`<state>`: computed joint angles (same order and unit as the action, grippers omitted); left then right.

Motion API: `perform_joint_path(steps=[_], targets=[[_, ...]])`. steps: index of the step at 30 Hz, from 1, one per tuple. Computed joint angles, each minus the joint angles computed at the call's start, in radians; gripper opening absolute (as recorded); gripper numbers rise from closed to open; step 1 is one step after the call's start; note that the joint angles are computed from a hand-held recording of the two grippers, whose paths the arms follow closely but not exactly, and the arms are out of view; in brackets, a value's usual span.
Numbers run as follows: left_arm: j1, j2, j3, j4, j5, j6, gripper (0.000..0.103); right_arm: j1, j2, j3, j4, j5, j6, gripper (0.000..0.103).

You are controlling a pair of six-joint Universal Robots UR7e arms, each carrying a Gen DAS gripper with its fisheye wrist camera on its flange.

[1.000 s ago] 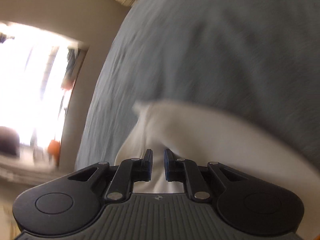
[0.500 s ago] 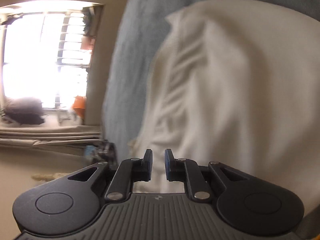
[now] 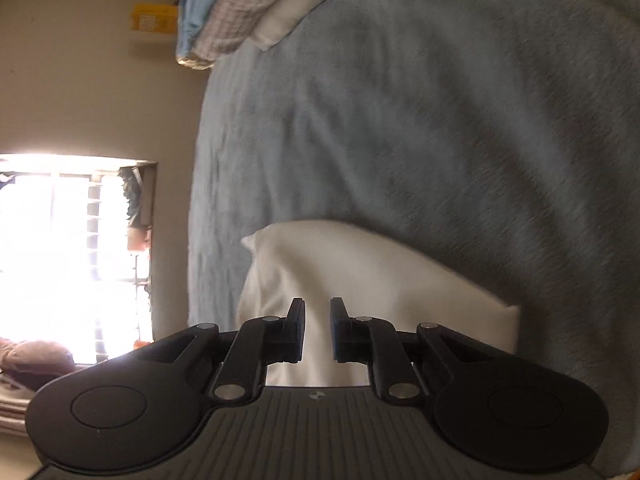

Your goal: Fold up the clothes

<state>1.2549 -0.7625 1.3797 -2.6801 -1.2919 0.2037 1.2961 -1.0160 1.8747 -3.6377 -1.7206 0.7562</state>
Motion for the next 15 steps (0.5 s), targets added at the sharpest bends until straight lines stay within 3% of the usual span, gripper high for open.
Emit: perform_joint_path(steps=[2,6,8,10,12,15], targets=[[-0.008,-0.005,0.008,-0.023,-0.042,0.029,0.023,0.017,0.026,-0.039,0.018,0.03,-0.021,0.014],[-0.022,0.044,-0.04,0.013,-0.131,0.048,0.023,0.019,0.08,-0.146,0.152,0.165,-0.047,0.014],[-0.021,0.086,-0.069,0.006,-0.123,0.047,0.023,0.017,0.104,-0.189,0.209,0.174,-0.038,0.014],[-0.01,0.12,-0.102,-0.017,-0.061,-0.012,0.023,0.017,0.114,-0.209,0.204,0.098,-0.027,0.014],[0.021,0.133,-0.141,-0.011,-0.077,-0.123,0.021,0.015,0.121,-0.219,0.17,0.013,0.0,0.014],[0.03,0.115,-0.138,-0.055,-0.034,-0.137,0.021,0.01,0.117,-0.192,0.048,-0.143,0.076,0.014]])
